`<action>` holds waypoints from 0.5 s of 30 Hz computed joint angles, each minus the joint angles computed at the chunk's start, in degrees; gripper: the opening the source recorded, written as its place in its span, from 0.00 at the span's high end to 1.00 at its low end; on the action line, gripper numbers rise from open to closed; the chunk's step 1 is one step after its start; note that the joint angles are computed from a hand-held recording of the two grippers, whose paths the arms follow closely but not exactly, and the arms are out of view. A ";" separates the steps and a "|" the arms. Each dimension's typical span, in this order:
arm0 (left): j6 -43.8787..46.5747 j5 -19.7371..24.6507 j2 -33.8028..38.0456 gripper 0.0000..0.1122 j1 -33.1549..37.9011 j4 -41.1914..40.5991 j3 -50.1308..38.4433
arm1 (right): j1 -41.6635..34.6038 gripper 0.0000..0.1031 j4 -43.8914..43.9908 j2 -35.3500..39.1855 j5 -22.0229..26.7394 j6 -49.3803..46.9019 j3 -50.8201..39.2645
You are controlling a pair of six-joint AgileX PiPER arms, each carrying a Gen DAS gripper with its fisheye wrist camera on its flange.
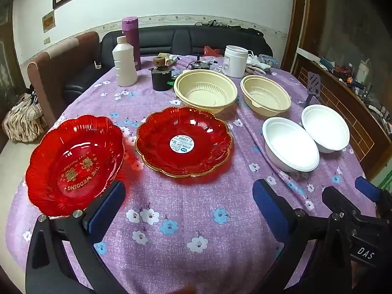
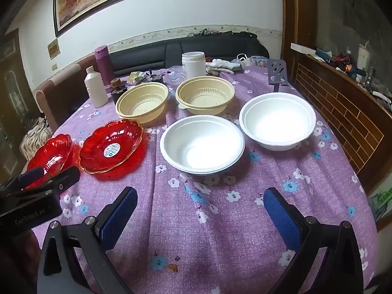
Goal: Organize plates and bowls
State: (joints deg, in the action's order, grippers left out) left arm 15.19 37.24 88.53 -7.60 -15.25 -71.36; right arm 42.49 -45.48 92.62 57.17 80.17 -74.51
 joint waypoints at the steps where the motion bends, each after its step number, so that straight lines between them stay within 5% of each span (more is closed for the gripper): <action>1: 1.06 0.64 0.47 0.08 0.54 -1.06 -0.58 | -0.03 0.00 0.20 -0.08 0.06 -0.24 0.10; 15: -1.64 -3.74 -2.59 0.08 -1.35 3.11 3.48 | 0.84 0.00 -0.22 1.25 -0.52 0.81 -1.12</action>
State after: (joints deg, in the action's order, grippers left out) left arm 13.55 33.51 85.93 -8.96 -12.14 -67.88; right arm 43.34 -45.70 93.87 56.65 80.97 -75.63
